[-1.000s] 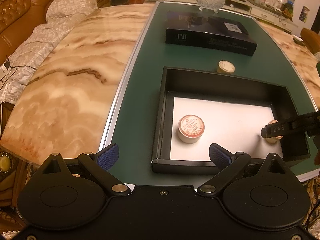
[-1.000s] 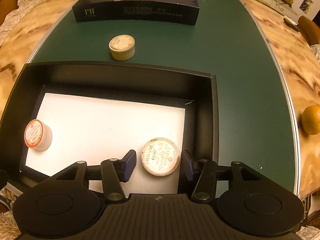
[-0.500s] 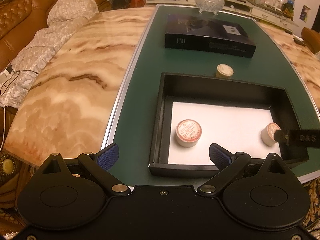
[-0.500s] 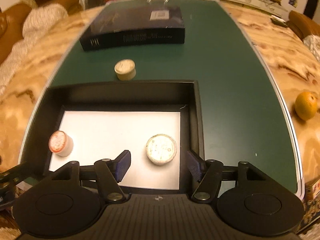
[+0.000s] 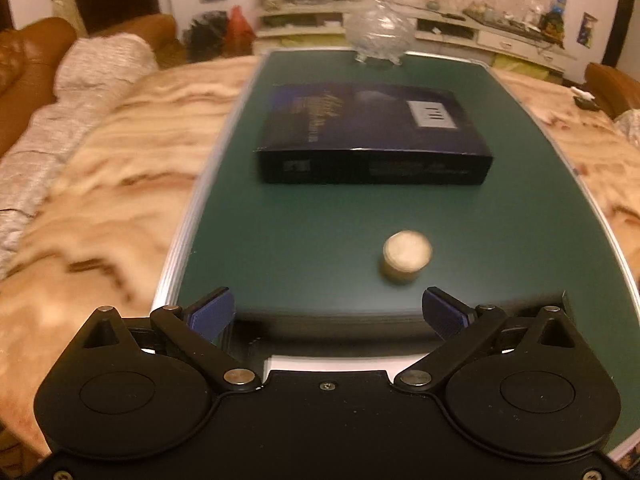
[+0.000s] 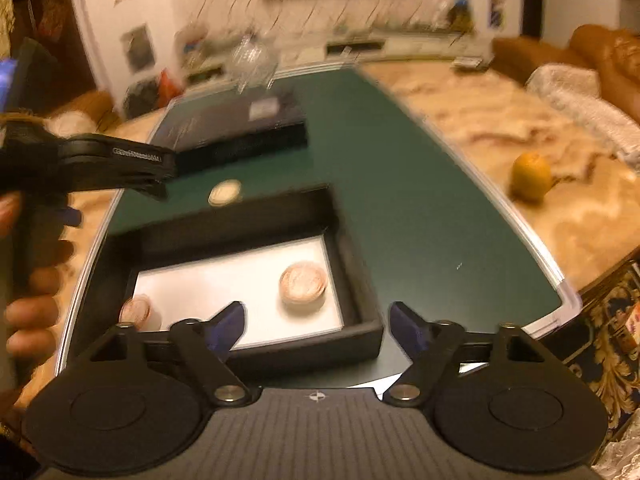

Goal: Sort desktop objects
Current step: 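Reach the left gripper to the last cream jar and close on it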

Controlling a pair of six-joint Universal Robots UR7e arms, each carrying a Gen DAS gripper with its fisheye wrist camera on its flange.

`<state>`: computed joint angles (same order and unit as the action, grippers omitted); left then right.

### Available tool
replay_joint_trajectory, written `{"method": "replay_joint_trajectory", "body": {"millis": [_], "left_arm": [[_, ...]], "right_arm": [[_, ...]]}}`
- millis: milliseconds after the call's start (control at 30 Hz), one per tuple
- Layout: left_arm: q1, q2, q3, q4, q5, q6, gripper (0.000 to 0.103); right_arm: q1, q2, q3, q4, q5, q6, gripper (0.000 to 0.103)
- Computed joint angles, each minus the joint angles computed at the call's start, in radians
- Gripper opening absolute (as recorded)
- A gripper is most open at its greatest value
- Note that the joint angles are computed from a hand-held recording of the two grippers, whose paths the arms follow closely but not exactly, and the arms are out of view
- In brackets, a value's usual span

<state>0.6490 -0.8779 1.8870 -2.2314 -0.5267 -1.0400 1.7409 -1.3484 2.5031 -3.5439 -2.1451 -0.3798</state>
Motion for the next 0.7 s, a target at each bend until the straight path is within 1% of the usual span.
{"method": "replay_joint_trajectory", "body": {"millis": [100,133,200,333,433,500,533,567,700], "left_arm": [[0.041,0.069,-0.073,-0.018,-0.009,0.076,0.102],[0.054,0.092,-0.095,-0.035,-0.009,0.108,0.102],[0.077,0.124,-0.126,-0.049,-0.013,0.133,0.102],[0.114,0.176,-0.18,-0.089,-0.02,0.178,0.102],[0.129,0.199,-0.187,-0.182,-0.041,0.241,0.102],[0.136,0.21,-0.195,-0.19,-0.043,0.24,0.096],[0.139,0.215,-0.201,-0.182,-0.045,0.237,0.091],[0.142,0.217,-0.205,-0.174,-0.05,0.234,0.089],[0.148,0.225,-0.215,-0.163,-0.046,0.237,0.088]], "right_arm": [[-0.014,0.017,0.002,-0.058,0.01,-0.002,0.094],[-0.022,0.017,0.004,-0.07,0.02,-0.002,0.094],[-0.039,0.013,0.008,-0.088,0.048,-0.008,0.094],[-0.077,-0.016,0.017,-0.08,0.107,-0.003,0.095],[-0.101,-0.037,0.017,-0.048,0.137,0.017,0.096],[-0.114,-0.047,0.018,-0.036,0.155,0.03,0.096],[-0.12,-0.052,0.02,-0.031,0.164,0.036,0.096],[-0.125,-0.056,0.021,-0.027,0.172,0.041,0.096],[-0.128,-0.061,0.024,-0.017,0.183,0.043,0.096]]}}
